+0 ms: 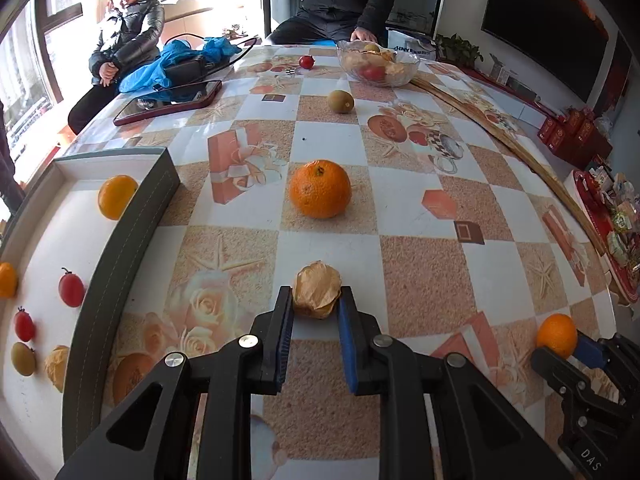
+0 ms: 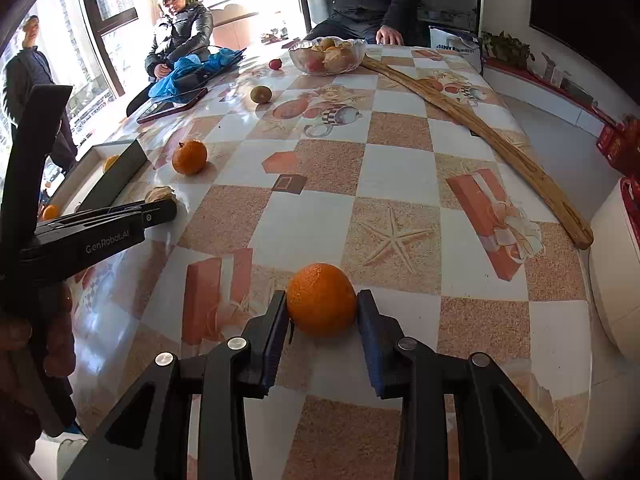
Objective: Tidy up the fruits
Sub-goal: 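Move the right tool around a large orange while the left tool approaches a papery fruit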
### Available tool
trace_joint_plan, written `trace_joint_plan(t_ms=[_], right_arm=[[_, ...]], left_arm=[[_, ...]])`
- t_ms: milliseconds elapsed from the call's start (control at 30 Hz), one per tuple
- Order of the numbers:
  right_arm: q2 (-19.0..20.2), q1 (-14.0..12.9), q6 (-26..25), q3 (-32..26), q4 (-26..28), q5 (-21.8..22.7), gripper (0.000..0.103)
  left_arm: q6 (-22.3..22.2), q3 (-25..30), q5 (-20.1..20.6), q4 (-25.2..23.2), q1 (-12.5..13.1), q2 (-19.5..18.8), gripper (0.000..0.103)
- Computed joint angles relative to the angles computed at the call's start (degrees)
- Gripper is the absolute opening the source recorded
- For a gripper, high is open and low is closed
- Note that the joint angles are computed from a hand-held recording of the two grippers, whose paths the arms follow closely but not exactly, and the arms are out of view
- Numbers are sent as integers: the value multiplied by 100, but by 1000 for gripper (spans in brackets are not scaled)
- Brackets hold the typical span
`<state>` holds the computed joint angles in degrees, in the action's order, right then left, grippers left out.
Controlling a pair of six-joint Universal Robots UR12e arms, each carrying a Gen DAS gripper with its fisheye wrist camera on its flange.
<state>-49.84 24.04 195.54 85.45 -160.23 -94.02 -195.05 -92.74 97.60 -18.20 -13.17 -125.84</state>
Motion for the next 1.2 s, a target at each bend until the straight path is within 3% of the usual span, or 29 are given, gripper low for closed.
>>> trace_joint_plan(t_ms=[33,67,100,167,267,533,667,1200], right_arm=[[-11,15,-50,48,-29,-20,37],[-29,31,-100,113,-104,-51,43],[-47,51,-144,163,-160,-121,72],[-78,80,-184,268,-306,-223,96],[-99,114,-272,327,-417,-363,96],[8,60,127,143,-151,-548,96],[99,88,88,-58,175,-689,103],[101,114,57,-7,26,-705,103]], left_arm=[[40,-134,86,85,-21,66,24],[77,-262,142,168,-38,129,25],[97,-367,182,228,-49,185,25],[121,-497,195,327,-57,249,36],[125,-534,175,418,-43,252,66],[203,-393,268,562,-76,98,76],[163,-373,340,692,-95,45,79],[171,-394,244,770,-75,36,84]])
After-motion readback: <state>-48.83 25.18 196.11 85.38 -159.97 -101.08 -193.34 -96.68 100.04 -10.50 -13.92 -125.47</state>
